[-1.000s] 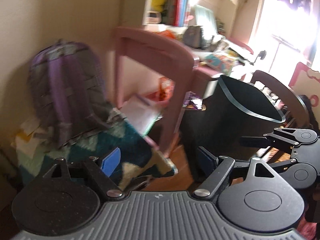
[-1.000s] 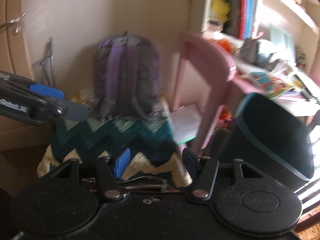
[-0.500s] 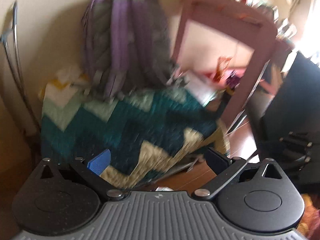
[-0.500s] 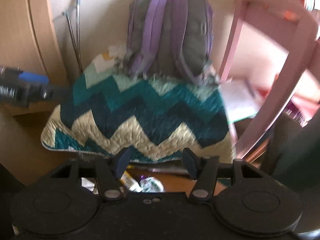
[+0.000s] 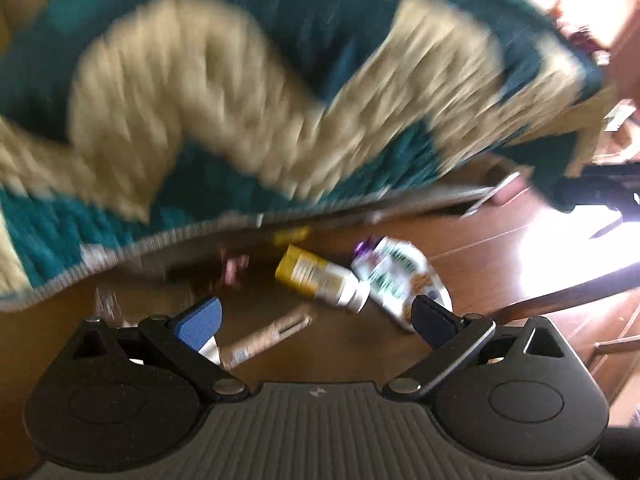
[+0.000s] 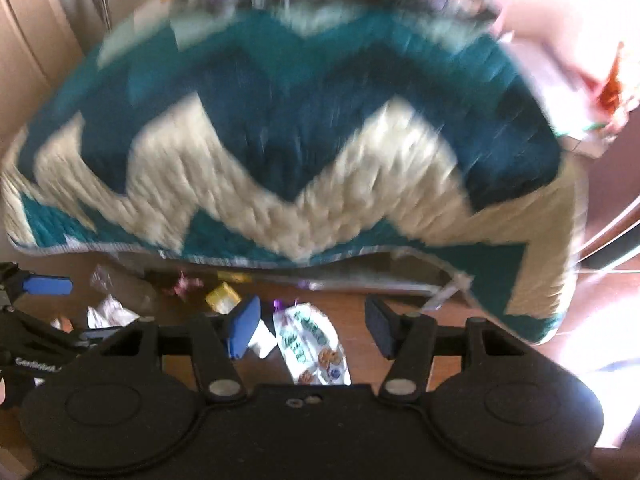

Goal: Collect trash
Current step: 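Move both open tools back down toward the remaining floor trash, then grasp yellow milk carton with left tool while right grasps white cookie snack bag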

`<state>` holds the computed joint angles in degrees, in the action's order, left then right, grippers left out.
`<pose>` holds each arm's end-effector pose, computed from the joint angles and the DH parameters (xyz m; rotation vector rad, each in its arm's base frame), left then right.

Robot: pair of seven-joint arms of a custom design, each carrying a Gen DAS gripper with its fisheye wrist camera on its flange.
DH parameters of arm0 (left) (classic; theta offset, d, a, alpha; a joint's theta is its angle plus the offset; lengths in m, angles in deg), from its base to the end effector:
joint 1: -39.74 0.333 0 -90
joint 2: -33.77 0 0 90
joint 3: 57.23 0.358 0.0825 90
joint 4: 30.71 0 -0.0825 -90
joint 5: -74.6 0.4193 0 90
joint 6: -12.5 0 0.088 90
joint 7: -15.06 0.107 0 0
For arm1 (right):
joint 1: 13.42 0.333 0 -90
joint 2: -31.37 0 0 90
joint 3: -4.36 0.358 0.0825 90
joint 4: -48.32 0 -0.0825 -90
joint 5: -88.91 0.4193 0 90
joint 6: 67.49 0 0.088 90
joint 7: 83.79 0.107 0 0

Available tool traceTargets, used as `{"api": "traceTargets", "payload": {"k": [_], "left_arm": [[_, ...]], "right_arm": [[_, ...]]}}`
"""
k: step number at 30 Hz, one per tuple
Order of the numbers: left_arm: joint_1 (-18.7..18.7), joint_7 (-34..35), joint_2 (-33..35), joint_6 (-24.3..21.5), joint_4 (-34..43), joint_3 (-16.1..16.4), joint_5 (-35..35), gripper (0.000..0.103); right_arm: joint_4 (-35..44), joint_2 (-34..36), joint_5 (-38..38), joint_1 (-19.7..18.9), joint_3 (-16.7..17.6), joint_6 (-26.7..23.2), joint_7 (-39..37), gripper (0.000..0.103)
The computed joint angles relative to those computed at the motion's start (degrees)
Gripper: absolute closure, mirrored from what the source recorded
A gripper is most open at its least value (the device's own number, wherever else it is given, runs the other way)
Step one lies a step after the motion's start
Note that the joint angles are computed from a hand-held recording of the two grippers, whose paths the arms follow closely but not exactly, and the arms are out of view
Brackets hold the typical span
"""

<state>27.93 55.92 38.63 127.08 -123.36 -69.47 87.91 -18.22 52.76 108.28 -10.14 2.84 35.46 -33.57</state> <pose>0.6055 -0.2484 0.6358 -2.3722 1.6131 -0.3850 0.7345 0.0551 0.6579 -2.4729 1.1571 -0.1240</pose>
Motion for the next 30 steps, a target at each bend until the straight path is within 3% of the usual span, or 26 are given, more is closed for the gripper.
{"api": "traceTargets", "payload": {"k": [7,13,23,30], "left_arm": [[1.26,-7.41,6.86,2.73,-0.77,0.66,-2.87,0.001],[2.42,-10.36,13.78,4.66,1.13,0.63,-4.55,0.001],[2.49,-23.63,21.4,5.6,4.28,1.17,-5.42,0.001],[3.84,-24.38,24.36,4.8,6.17,0.35,-6.39,0.001]], "right_arm": [[-12.25,-0.47,-4.44,2.06,-0.3,5.79,-6.02,0.046],[-16.75,2.03,-6.16,2.68,-0.81,9.5,-8.51,0.046],[-18.14,6.86,-7.19,3.34,-1.1,15.97,-9.47,0.046],[-18.17,9.0,-6.47,4.33,-0.92,19.19,-7.16,0.048]]}}
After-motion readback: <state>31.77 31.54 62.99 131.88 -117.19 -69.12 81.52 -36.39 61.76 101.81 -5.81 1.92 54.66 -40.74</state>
